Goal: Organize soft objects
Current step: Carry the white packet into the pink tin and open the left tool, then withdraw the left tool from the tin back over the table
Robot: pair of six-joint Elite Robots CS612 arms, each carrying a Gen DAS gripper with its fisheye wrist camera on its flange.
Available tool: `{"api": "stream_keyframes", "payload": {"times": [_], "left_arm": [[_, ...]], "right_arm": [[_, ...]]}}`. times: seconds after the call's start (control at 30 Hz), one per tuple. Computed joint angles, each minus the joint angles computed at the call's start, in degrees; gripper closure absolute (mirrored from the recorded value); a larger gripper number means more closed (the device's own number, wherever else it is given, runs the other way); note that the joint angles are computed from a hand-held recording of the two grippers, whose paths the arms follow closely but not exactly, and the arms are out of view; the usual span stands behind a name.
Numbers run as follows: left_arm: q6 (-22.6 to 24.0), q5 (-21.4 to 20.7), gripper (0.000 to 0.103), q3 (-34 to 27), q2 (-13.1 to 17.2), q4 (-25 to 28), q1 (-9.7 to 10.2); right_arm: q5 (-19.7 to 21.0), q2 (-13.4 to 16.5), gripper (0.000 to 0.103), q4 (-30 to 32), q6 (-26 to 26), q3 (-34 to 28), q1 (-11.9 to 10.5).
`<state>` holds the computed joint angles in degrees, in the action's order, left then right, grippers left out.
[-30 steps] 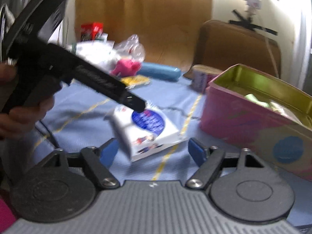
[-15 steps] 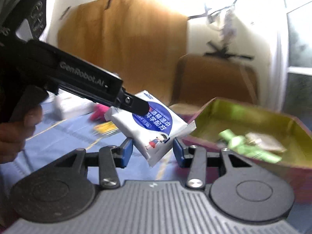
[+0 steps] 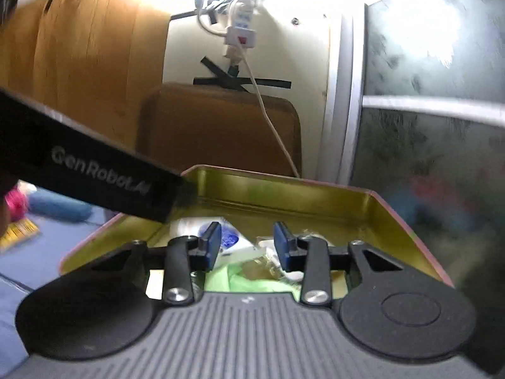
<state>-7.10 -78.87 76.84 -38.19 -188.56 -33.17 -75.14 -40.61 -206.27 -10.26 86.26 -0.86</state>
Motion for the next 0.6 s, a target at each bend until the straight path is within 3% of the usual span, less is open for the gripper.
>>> {"api": "stream_keyframes", "payload": {"times": [0.23,0.6], "left_arm": [[-1.79,4.41,0.042,3.94,-2.48,2.68,-1.06],[-10.15,7.58,0.041,11.67,-7.12,4.9,-0.71]], "right_arm": [[1.76,-1.51,0.063,-2.49,4.11,3.84,-0.5],[4.58,-4.25,0.06,-2.05,14.21,7.55,-1.22]]}}
